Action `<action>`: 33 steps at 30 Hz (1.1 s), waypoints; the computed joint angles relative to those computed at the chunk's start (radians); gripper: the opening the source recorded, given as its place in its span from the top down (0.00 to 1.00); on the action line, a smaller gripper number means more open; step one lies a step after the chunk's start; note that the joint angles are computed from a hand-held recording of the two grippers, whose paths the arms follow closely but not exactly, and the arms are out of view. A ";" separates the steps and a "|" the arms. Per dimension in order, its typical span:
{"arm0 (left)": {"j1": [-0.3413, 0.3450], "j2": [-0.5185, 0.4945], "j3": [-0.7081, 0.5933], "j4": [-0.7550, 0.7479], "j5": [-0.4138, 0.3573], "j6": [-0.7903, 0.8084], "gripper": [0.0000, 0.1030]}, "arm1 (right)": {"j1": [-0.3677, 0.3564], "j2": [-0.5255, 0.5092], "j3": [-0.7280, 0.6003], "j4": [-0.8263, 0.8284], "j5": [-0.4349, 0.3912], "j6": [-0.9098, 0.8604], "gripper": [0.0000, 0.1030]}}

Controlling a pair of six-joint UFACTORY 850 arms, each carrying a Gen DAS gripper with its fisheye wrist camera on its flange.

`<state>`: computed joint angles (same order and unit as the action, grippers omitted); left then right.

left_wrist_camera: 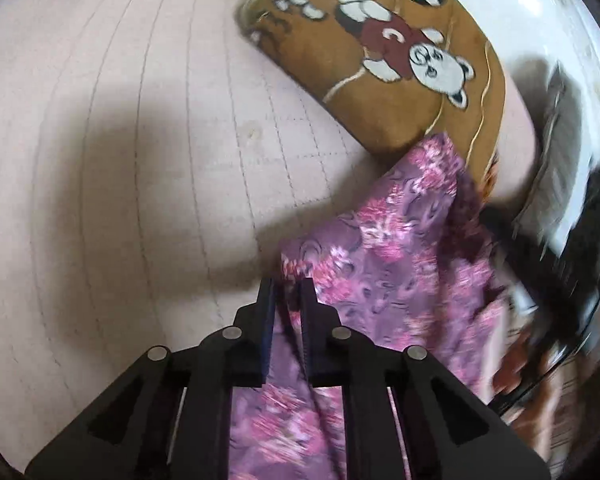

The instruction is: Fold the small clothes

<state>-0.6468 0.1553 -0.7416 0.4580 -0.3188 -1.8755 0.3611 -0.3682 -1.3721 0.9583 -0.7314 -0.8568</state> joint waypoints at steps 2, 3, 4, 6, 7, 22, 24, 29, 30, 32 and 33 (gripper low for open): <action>0.009 -0.001 0.019 -0.056 0.090 0.018 0.81 | -0.002 0.024 0.027 -0.045 0.015 0.003 0.61; 0.004 -0.007 0.016 -0.072 0.097 0.018 0.70 | -0.003 0.026 0.037 -0.027 0.010 -0.018 0.60; -0.003 -0.025 0.003 -0.078 0.093 0.008 0.65 | 0.002 0.020 0.035 -0.020 0.006 -0.012 0.58; -0.017 -0.050 -0.017 -0.077 0.096 0.005 0.65 | 0.029 -0.023 -0.012 -0.033 0.019 0.028 0.55; -0.027 -0.060 -0.027 -0.056 0.096 -0.007 0.65 | 0.044 -0.037 -0.021 -0.052 0.044 0.045 0.54; -0.110 -0.047 -0.077 -0.119 -0.055 0.152 0.65 | -0.045 0.047 0.077 -0.007 -0.094 0.009 0.80; -0.160 -0.026 -0.062 -0.095 -0.030 0.091 0.51 | -0.101 0.145 0.181 -0.041 -0.135 -0.008 0.68; -0.260 -0.068 -0.077 -0.138 0.022 0.063 0.44 | -0.247 0.349 0.461 -0.101 -0.231 -0.044 0.63; -0.269 -0.088 -0.083 -0.185 0.042 0.089 0.45 | -0.275 0.375 0.505 -0.099 -0.252 -0.052 0.63; -0.291 -0.119 -0.101 -0.152 0.027 0.027 0.45 | -0.319 0.416 0.585 -0.063 -0.304 -0.087 0.63; -0.301 -0.128 -0.116 -0.096 -0.003 -0.033 0.45 | -0.334 0.433 0.617 -0.040 -0.325 -0.103 0.63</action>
